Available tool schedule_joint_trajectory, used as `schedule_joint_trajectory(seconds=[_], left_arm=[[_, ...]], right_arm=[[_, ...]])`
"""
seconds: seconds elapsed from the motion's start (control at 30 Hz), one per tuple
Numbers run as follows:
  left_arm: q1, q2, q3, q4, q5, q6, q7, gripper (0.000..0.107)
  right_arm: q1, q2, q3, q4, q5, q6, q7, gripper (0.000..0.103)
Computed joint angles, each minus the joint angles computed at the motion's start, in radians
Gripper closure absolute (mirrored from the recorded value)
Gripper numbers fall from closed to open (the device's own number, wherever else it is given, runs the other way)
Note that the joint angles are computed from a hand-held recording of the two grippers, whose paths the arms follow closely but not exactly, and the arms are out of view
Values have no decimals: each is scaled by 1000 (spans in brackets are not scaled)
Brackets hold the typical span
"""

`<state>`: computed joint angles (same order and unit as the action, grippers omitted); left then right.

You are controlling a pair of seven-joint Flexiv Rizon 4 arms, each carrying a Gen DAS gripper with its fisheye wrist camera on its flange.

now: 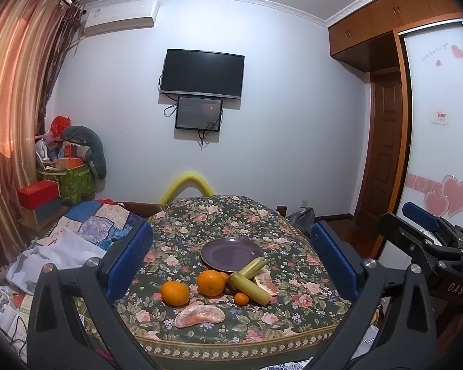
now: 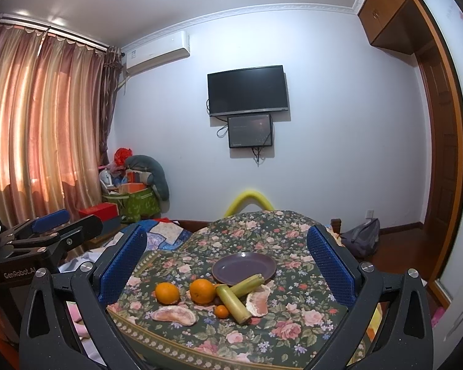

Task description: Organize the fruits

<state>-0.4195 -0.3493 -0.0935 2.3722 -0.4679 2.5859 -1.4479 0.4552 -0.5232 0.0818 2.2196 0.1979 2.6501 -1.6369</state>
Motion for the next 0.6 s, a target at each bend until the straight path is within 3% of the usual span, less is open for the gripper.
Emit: schedule_joint_trajectory(seconds=[0.6], left_arm=[[-12,5,-1,-3,-8,-3,31,4]], right_arm=[[-1,1,2,-2,0,2,1,0]])
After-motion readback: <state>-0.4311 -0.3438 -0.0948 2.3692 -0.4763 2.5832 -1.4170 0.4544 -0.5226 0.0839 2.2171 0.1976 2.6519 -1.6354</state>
